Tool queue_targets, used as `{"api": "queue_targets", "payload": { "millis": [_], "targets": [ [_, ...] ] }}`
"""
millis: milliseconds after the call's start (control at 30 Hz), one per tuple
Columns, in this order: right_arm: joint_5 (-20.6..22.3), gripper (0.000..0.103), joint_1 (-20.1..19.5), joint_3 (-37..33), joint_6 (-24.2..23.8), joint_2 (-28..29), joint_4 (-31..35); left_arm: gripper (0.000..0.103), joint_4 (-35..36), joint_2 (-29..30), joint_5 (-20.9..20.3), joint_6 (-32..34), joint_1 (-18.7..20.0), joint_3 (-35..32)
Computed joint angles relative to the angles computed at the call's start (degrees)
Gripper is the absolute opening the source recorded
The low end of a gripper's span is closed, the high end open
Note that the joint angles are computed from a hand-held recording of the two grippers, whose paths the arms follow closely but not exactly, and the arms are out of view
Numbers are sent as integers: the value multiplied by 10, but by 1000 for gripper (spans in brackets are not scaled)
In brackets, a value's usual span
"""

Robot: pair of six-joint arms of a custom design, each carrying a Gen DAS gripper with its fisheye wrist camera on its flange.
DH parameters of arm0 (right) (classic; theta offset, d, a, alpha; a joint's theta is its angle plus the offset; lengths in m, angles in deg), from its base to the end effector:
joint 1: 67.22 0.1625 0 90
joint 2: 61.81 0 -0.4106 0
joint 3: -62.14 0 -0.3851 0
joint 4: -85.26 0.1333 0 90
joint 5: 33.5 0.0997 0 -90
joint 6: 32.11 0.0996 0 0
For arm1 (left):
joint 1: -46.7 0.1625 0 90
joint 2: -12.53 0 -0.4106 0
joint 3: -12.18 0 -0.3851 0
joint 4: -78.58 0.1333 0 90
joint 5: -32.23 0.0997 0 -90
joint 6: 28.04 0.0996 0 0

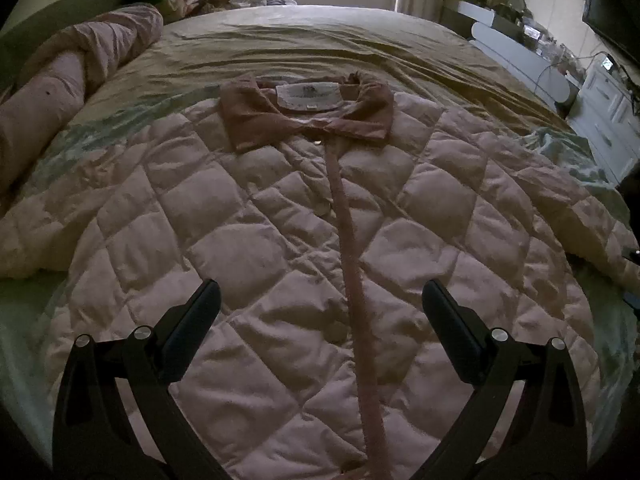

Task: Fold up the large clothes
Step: 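Grasp the pink coat's sleeve with the right gripper and lift it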

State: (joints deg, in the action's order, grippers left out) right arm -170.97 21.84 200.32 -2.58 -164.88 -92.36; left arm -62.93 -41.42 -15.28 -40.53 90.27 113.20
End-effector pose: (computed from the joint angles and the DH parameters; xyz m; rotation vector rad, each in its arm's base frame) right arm 0.0544 -0.3372 0.3791 -1.0552 -2.0295 1.3112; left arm -0.3030 -0.5651 0.1470 0.6868 2.3784 -0.5568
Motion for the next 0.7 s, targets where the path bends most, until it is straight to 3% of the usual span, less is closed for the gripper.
{"api": "queue_targets", "payload": {
  "millis": [100,267,433,500,533,567,600,633,700],
  "targets": [
    [6,99,-33,6,15,-11,-3,94,8,-1,15,-11,1,2],
    [66,99,-91,18,-21,-24,-79,94,9,-11,25,-16,1,7],
    [138,98,-147,31,-20,-34,-161,94,14,-18,25,-25,1,0],
    [141,86,-160,27,-24,-37,-162,94,21,-20,22,-28,0,-5],
    [140,70,-162,25,-29,-39,-163,94,33,-21,24,-33,-1,-9],
    [153,45,-172,24,-37,-42,-167,94,38,-22,27,-37,-3,-12],
    [189,35,-188,28,-50,-54,-172,94,36,-25,30,-37,-6,-13],
    [220,27,-202,30,-60,-65,-169,94,33,-27,31,-37,-7,-14],
    [210,21,-186,23,-93,-69,-170,94,31,-31,31,-37,-10,-16]
  ]
}}
